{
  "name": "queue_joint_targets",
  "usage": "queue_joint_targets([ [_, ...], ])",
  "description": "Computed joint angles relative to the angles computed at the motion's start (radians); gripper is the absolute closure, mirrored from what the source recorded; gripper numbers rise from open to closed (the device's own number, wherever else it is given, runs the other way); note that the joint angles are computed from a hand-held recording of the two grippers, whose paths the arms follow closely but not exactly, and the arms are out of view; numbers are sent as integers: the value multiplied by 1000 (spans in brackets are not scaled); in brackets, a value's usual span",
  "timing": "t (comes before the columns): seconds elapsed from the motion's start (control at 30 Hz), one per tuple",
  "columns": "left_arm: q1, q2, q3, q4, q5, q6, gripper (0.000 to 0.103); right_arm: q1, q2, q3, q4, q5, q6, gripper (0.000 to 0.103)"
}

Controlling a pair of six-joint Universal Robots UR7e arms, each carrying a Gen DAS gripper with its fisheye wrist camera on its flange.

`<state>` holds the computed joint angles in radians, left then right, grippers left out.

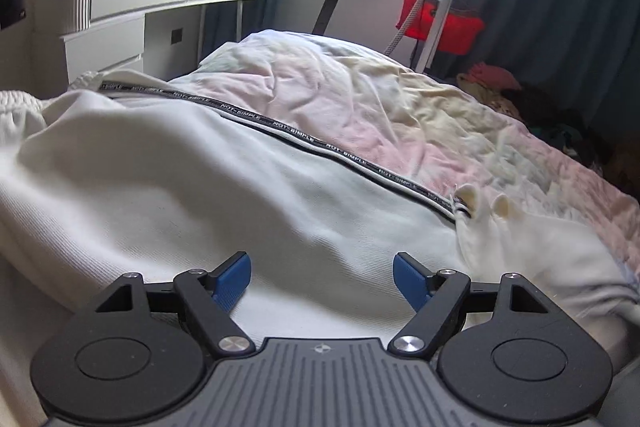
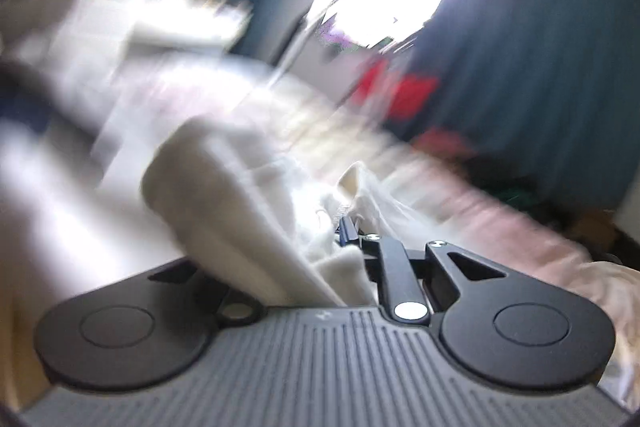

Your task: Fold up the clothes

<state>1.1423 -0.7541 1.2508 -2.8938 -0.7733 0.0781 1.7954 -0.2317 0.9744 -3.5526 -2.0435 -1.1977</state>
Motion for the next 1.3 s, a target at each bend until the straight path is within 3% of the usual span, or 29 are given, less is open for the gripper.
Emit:
queue_joint_targets([
  [0.03,1,-2,0,4,-6,-6,23,-4,27,-4,-37,-6,-101,88],
  [0.1,0,-6,2,4,-14,-13,23,-6,46,-11,-76,-3,-180,88],
  [0.27,3,-22,13,-2,-55,-24,23,1,16,19,-66,16,-102,87],
  [0.47,10,-39,14,-63,-104,-29,23,61,30,-3,6,106,71,88],
  [0.63,14,-28,-2,-147,-86,50,23,70,59,-43,117,88,203,84],
  [0.73,18,-29,-7,-147,-85,54,23,61,-2,29,204,115,263,62],
  [0.8,22,-38,-6,-128,-111,36,23,62,-59,101,266,150,329,31],
  [0.87,21,-42,-2,-134,-121,52,23,66,-129,183,326,168,429,25],
  [1.0,17,-66,34,-144,-151,88,23,71,-257,306,425,206,602,25],
  [1.1,13,-98,80,-125,-209,102,23,73,-323,362,416,166,709,25],
  [1.3,13,-139,147,-18,-381,114,30,44,-399,399,365,-23,984,25],
])
